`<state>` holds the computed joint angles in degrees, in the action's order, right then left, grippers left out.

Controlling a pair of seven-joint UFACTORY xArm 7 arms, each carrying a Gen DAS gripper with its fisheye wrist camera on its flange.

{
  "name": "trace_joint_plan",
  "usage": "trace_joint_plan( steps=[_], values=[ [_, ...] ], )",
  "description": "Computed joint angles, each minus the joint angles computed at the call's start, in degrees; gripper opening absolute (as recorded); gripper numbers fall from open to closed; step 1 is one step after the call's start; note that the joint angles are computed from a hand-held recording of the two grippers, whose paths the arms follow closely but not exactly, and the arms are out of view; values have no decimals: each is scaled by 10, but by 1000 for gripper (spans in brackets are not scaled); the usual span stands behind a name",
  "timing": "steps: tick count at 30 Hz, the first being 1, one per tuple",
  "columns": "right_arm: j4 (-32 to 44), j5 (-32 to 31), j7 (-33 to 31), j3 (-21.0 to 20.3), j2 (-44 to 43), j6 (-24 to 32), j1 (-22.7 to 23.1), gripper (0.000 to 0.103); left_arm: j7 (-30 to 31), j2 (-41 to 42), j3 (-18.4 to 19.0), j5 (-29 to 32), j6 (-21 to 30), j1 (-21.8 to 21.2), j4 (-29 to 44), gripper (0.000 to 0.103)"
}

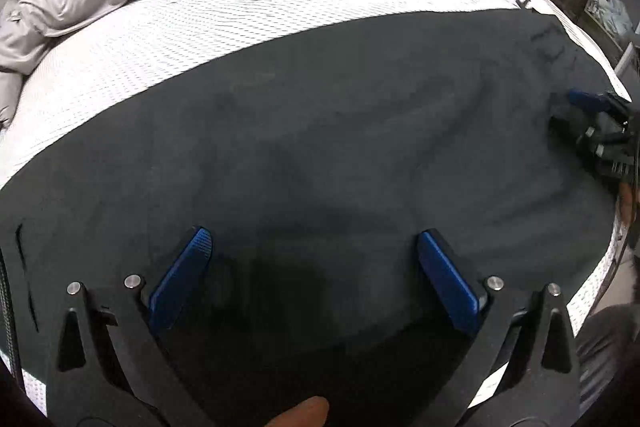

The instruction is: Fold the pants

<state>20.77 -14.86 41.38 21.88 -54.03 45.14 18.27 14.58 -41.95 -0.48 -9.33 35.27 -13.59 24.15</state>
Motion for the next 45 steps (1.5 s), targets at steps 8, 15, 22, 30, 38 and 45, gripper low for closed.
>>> trace_joint_plan(
  steps=[8, 15, 22, 30, 38, 45],
  values=[
    [-104, -29, 31, -111, -236, 122, -47, 85, 14, 2, 47, 15, -2, 65, -3, 103],
    [-16, -1, 16, -30, -196, 107, -58, 85, -12, -35, 26, 5, -19, 57, 6, 102],
    [64, 31, -17, -12, 22, -26, -47, 88, 10, 63, 17, -31, -41, -9, 75, 102],
    [85, -58, -25, -21, 121, 1, -92, 88, 28, 201, 20, -31, -33, 16, 144, 103],
    [23, -70, -38, -79, 39, -2, -126, 89, 6, 239, 12, -15, -34, 65, 181, 103],
    [65, -36, -13, -45, 64, -50, -121, 89, 19, 252, 2, -38, -53, 44, 213, 102]
  ],
)
